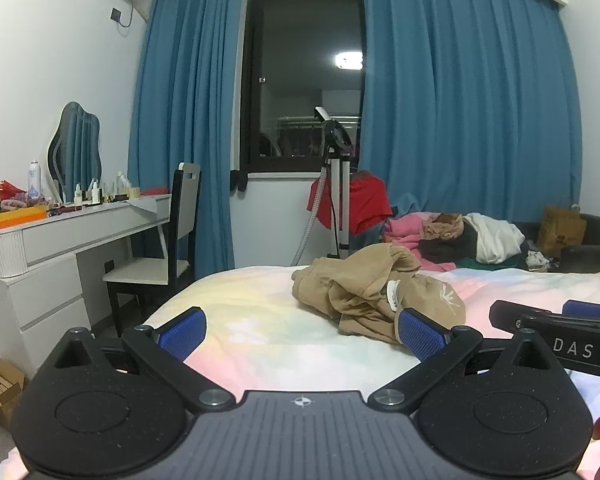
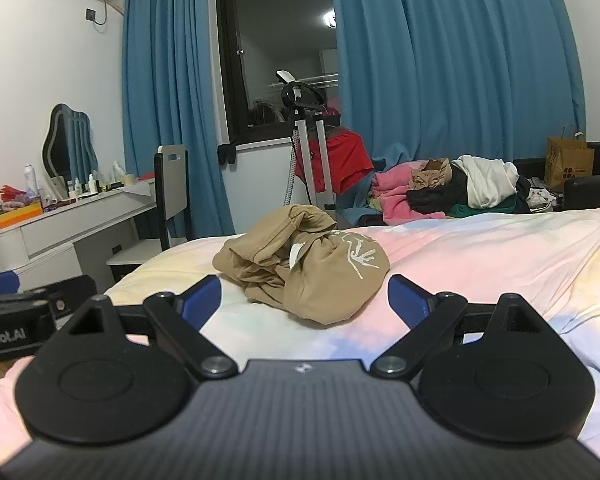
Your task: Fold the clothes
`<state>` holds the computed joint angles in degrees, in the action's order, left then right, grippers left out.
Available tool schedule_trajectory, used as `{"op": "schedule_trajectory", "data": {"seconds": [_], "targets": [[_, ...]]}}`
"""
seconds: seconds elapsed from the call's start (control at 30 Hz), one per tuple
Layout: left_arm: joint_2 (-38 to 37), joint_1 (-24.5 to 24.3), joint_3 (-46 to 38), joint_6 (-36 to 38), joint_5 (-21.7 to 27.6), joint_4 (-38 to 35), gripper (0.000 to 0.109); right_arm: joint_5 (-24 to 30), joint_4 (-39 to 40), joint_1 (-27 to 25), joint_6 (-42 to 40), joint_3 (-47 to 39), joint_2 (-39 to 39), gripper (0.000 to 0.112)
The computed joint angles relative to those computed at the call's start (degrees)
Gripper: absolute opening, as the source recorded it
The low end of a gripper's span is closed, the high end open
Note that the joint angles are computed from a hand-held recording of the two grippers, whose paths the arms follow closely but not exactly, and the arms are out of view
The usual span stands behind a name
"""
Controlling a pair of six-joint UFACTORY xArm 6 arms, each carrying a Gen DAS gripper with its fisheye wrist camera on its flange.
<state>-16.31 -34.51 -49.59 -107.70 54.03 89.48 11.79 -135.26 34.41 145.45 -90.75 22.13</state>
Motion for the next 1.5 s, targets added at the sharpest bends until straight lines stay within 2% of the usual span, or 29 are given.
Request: {"op": "schedule_trajectory", "data": {"seconds": [0.13, 0.33, 0.4, 0.47, 0.57, 0.63, 0.67, 0.7, 0.73, 0.77, 0.8, 0.83, 0.97, 1.07, 1.2, 1.37, 1.43, 1.5], "targets": [[-0.1, 0.0, 0.3, -0.5, 0.0, 0.6, 0.103, 0.0, 2.5, 0.0, -2.3, 0.2, 0.0, 0.092], [-0.5, 0.0, 0.9, -1.2, -0.1, 1.4, 0.103, -0.3, -6.2, 0.1, 8.5, 0.7, -0.5, 0.092], [-1.0, -0.1, 1.4, -1.5, -0.2, 1.5, 0.103, 0.6, -5.4, 0.3, 7.8, 2.0, -1.3, 0.092], [-0.9, 0.4, 1.1, -1.7, -0.7, 1.5, 0.103, -0.7, -3.0, 0.2, 5.4, 0.6, -0.6, 0.092], [-1.0, 0.5, 1.1, -1.9, -1.1, 1.2, 0.103, -1.3, -4.0, 0.1, 7.1, 0.3, -0.5, 0.091], [-0.9, 0.6, 1.0, -1.9, -1.1, 1.0, 0.103, -0.6, -2.6, 0.2, 5.4, 0.6, -0.6, 0.091], [-0.9, 0.6, 1.0, -1.9, -1.2, 0.9, 0.103, -0.3, -1.5, 0.1, 4.1, 0.7, -0.6, 0.088], [-0.9, 0.7, 0.9, -1.9, -1.2, 0.8, 0.103, -0.1, -0.4, 0.1, 2.8, 0.8, -0.6, 0.071], [-0.9, 0.7, 0.9, -1.8, -1.2, 0.7, 0.103, 0.1, 0.3, 0.1, 1.9, 0.9, -0.6, 0.063], [-0.8, 0.8, 0.9, -1.9, -1.4, 0.8, 0.103, 0.0, 0.3, 0.1, 1.9, 0.7, -0.5, 0.059], [-0.7, 1.0, 0.9, -2.0, -1.7, 1.0, 0.103, -0.1, 0.3, 0.0, 1.9, 0.6, -0.3, 0.048], [-0.7, 1.1, 1.0, -2.1, -1.8, 1.1, 0.103, -0.2, 0.3, 0.0, 1.9, 0.4, -0.2, 0.041], [-0.9, 0.8, 1.2, -2.3, -1.5, 1.7, 0.103, -1.1, -0.6, -0.3, 3.7, -0.4, 0.4, 0.043], [-1.0, 1.0, 1.6, -2.9, -1.8, 2.2, 0.103, -0.3, 2.3, -0.3, 0.7, 0.1, 0.2, 0.046], [-0.8, 1.6, 1.7, -2.9, -2.4, 2.3, 0.103, -2.0, 4.8, -0.8, -1.8, -0.6, 0.5, 0.080], [0.0, 2.4, 1.6, -2.7, -3.4, 2.2, 0.103, -2.5, 5.0, -1.0, -0.3, -0.5, 0.2, 0.081], [0.2, 2.9, 1.7, -2.7, -4.3, 2.1, 0.103, -3.5, 5.5, -1.4, 0.1, -0.8, 0.1, 0.089], [0.6, 3.6, 1.5, -2.8, -5.4, 2.1, 0.103, -4.2, 3.8, -1.7, 2.7, -0.8, -0.5, 0.088]]}}
